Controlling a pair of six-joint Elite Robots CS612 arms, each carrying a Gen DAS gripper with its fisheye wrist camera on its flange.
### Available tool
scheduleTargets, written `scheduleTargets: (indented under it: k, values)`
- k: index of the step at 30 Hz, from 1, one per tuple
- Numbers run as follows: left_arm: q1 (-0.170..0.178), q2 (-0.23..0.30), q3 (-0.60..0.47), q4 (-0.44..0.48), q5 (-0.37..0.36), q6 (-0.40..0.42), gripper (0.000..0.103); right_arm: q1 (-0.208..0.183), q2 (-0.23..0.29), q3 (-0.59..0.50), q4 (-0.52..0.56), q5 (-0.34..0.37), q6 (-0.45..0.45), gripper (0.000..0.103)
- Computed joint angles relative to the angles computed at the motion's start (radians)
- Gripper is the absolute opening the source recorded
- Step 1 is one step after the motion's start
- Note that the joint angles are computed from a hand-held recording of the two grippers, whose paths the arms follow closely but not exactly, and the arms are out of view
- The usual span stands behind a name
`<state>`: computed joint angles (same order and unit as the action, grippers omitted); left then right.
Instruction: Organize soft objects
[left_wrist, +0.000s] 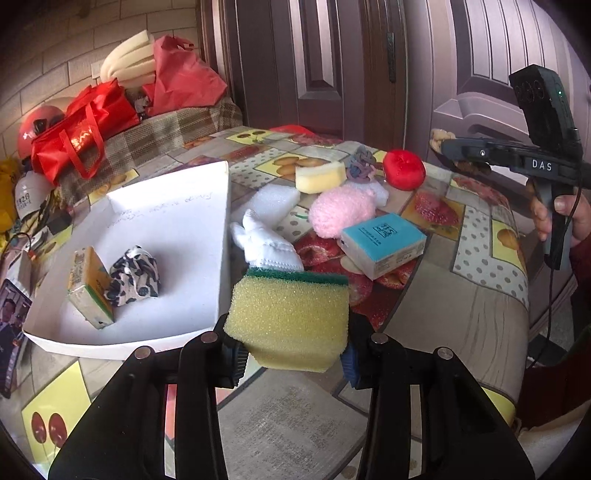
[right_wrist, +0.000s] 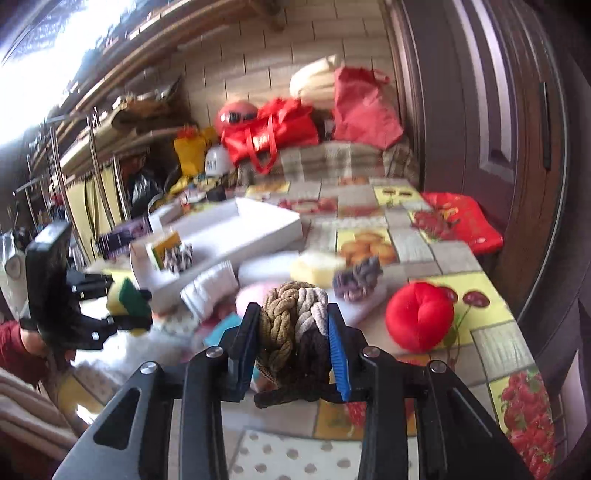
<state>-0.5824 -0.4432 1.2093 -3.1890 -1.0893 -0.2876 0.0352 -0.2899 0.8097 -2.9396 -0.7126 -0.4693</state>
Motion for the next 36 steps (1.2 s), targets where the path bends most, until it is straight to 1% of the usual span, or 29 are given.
scheduleTargets:
  k: [1, 2, 4, 6, 7, 8, 9, 10, 11, 13, 15, 17, 19, 24, 29, 31, 33, 36]
  values:
    - [-0.004, 0.002, 0.005, -0.029, 0.038, 0.000, 0.039, 0.005, 0.014, -0.015, -0.066, 0.005, 0.052, 0.035]
    - [-0.007, 0.002, 0.014, -0.060, 0.072, 0.002, 0.039, 0.012, 0.027, -0.027, -0.127, -0.009, 0.094, 0.035]
    - [-0.012, 0.000, 0.030, -0.112, 0.128, -0.005, 0.039, 0.025, 0.053, -0.055, -0.199, -0.023, 0.148, 0.035]
    - [-0.013, -0.001, 0.041, -0.145, 0.168, -0.018, 0.040, 0.037, 0.073, -0.075, -0.238, -0.051, 0.186, 0.035]
    - [-0.012, -0.003, 0.048, -0.154, 0.185, -0.028, 0.040, 0.042, 0.081, -0.081, -0.241, -0.060, 0.196, 0.035]
    - [-0.011, -0.005, 0.055, -0.159, 0.198, -0.043, 0.040, 0.046, 0.079, -0.081, -0.220, -0.070, 0.193, 0.035]
    - [-0.009, -0.006, 0.059, -0.160, 0.205, -0.063, 0.040, 0.046, 0.082, -0.085, -0.229, -0.058, 0.216, 0.035]
    - [-0.005, -0.008, 0.063, -0.158, 0.211, -0.084, 0.040, 0.045, 0.091, -0.098, -0.260, -0.044, 0.254, 0.035]
    - [-0.003, -0.006, 0.061, -0.154, 0.223, -0.102, 0.040, 0.048, 0.093, -0.099, -0.281, -0.051, 0.267, 0.035]
    - [0.000, 0.000, 0.055, -0.151, 0.260, -0.122, 0.040, 0.055, 0.091, -0.096, -0.269, -0.048, 0.259, 0.035]
    - [0.001, 0.005, 0.048, -0.143, 0.300, -0.138, 0.040, 0.061, 0.092, -0.097, -0.269, -0.029, 0.259, 0.035]
    - [0.001, 0.007, 0.044, -0.127, 0.343, -0.156, 0.040, 0.070, 0.088, -0.089, -0.274, -0.021, 0.230, 0.035]
    - [0.002, 0.009, 0.044, -0.120, 0.370, -0.171, 0.040, 0.077, 0.086, -0.082, -0.286, -0.013, 0.211, 0.035]
    - [0.013, 0.014, 0.036, -0.124, 0.375, -0.174, 0.040, 0.098, 0.092, -0.097, -0.243, 0.018, 0.176, 0.035]
    - [0.024, 0.021, 0.023, -0.130, 0.389, -0.192, 0.040, 0.125, 0.093, -0.108, -0.169, 0.036, 0.122, 0.035]
    - [0.030, 0.027, 0.009, -0.119, 0.394, -0.195, 0.040, 0.136, 0.100, -0.123, -0.134, 0.032, 0.110, 0.035]
    - [0.036, 0.037, -0.010, -0.116, 0.400, -0.188, 0.040, 0.148, 0.105, -0.136, -0.107, 0.011, 0.101, 0.035]
    - [0.048, 0.049, -0.037, -0.106, 0.410, -0.188, 0.040, 0.160, 0.128, -0.179, -0.107, -0.008, 0.133, 0.035]
